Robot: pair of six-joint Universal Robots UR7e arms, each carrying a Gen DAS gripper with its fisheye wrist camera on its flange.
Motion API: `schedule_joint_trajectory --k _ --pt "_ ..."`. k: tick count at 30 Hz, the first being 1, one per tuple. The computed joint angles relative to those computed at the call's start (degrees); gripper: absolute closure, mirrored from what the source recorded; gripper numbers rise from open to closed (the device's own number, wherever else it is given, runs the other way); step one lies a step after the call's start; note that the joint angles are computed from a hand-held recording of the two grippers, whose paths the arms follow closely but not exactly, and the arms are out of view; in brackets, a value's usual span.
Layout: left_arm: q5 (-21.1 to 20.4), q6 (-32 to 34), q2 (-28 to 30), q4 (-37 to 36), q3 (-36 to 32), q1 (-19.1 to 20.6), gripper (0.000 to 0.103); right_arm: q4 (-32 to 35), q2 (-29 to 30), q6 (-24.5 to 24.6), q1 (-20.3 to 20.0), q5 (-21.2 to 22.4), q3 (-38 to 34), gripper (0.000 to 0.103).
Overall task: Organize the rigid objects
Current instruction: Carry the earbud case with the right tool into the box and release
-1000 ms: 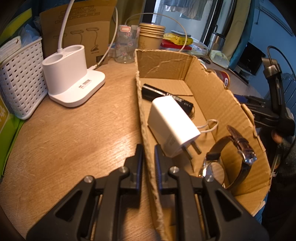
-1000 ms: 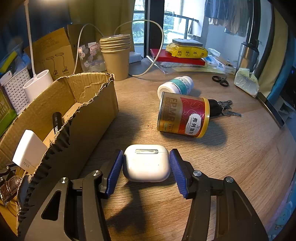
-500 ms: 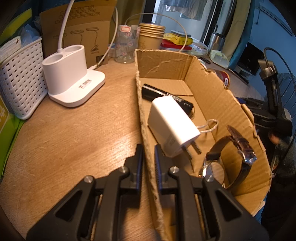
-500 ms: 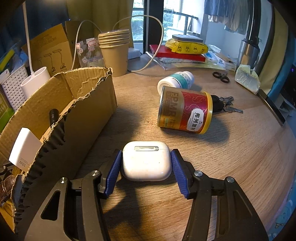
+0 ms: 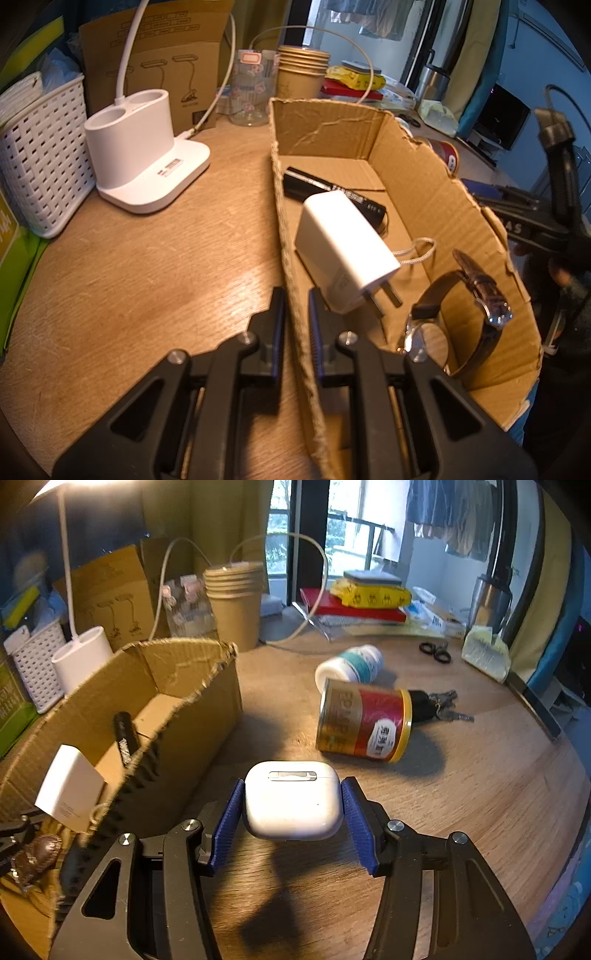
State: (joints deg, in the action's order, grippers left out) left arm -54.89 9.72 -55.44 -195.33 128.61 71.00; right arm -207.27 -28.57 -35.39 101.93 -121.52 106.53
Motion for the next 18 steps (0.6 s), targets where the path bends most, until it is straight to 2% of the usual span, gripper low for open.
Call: schedule_joint_trajectory --k 18 --pt "0.0 0.0 0.0 0.0 0.0 0.0 0.089 -4.3 -1.7 -2.2 4.9 1.9 2.6 0.046"
